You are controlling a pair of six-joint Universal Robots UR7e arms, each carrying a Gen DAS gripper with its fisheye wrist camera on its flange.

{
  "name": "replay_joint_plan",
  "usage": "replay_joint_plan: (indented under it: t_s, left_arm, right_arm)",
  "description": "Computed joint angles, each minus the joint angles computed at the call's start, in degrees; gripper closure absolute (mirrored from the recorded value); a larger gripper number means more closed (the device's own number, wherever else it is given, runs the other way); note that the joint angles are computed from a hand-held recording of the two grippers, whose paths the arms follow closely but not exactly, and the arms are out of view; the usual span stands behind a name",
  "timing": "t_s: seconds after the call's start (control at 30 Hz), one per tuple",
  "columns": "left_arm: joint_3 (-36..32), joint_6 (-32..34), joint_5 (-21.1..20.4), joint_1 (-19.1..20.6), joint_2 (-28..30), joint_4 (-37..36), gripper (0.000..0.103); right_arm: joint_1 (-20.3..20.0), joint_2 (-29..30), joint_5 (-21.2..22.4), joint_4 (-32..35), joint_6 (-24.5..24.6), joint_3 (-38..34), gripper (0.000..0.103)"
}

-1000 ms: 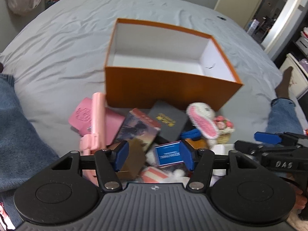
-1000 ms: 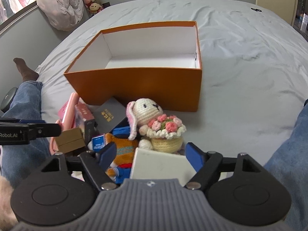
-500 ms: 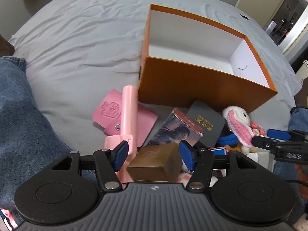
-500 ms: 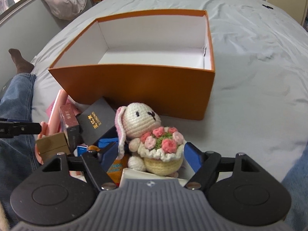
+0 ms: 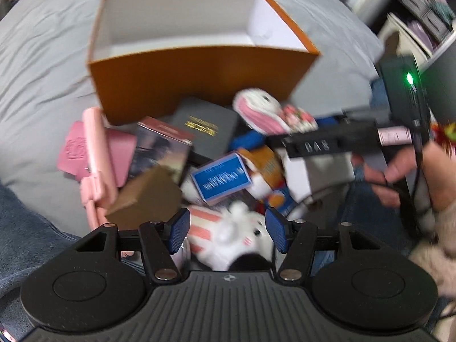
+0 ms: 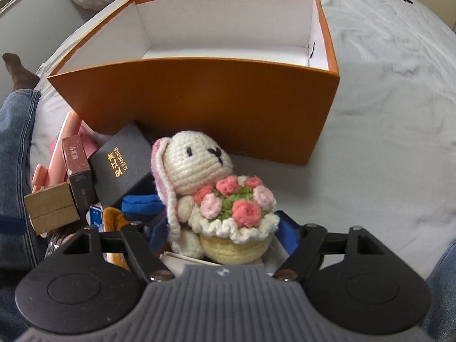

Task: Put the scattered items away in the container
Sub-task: 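Grasp the crochet bunny with flower basket with the right gripper, then grasp the white-and-black plush dog with the left gripper while the right lifts the bunny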

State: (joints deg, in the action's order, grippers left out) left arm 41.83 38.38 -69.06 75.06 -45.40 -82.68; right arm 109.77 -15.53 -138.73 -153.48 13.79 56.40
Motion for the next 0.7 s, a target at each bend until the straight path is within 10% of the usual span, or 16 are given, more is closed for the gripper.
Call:
replay_joint_plan:
  t_s: [0.7]
  left_arm:
    - [9.6,8.3,5.2,-1.7,-4.5,-4.4,0.034]
  right_arm:
    - [7.1,-3.6,-8.1,-20.6,-8.4,9.4,0.058]
